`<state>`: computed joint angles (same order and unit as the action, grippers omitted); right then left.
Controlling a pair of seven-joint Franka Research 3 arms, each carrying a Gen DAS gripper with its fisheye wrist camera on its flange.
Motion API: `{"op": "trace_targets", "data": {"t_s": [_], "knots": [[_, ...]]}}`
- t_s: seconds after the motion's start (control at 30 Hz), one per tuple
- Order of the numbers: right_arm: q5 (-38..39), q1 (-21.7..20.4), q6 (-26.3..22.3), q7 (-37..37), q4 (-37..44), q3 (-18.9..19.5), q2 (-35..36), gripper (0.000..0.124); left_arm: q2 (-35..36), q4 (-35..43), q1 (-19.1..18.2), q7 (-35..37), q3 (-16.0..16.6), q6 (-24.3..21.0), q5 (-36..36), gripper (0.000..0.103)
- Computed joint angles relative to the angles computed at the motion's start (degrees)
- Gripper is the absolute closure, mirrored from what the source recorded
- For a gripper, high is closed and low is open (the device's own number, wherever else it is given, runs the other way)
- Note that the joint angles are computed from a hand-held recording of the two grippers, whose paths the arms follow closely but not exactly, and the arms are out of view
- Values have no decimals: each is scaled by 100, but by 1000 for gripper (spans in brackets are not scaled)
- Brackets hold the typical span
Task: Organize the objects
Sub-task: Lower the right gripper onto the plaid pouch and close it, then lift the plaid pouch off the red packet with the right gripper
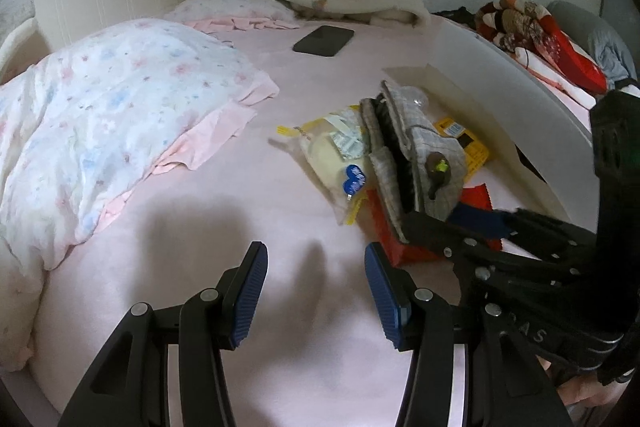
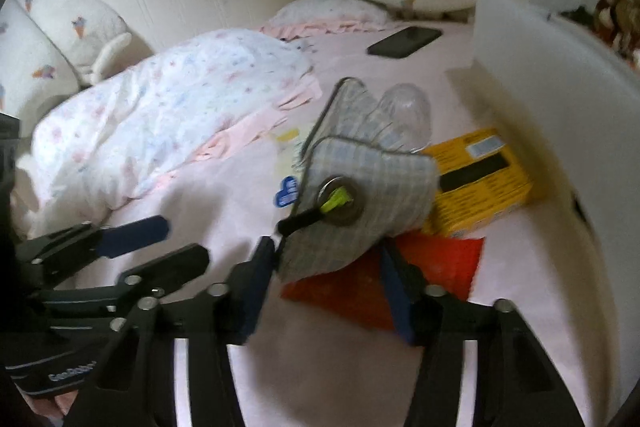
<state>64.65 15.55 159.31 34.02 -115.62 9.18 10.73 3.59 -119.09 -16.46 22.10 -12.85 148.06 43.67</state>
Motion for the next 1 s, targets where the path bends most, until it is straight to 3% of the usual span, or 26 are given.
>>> {"op": "trace_targets", "data": {"t_s": [0.13,0.27,0.73,0.8,0.87,0.9,1.0], "knots": [[434,-22,104,-540,-62,73,-79,106,39,78,-75,81,-37,-99,172,54],[870,85,616,-1224,-198,103,-283,108,39,119,-116,121,-45,-187,221,54],[2486,289,659,-2602,-944,-403,-1501,112,-23,99,-48,-26,-27,88,89,54],[1926,329,1004,-2051,-993,-384,-1480,110,0,122,-62,1,-36,73,89,54],[1094,358,1928,-1198,-1014,-197,-1259,105,35,162,-82,22,-41,24,100,54],[712,454,2109,-829,-1050,-268,-1189,102,62,186,-89,49,-42,10,88,54],[-367,376,1787,336,-1082,-379,-1076,88,111,224,-107,95,-32,-26,47,54]]}}
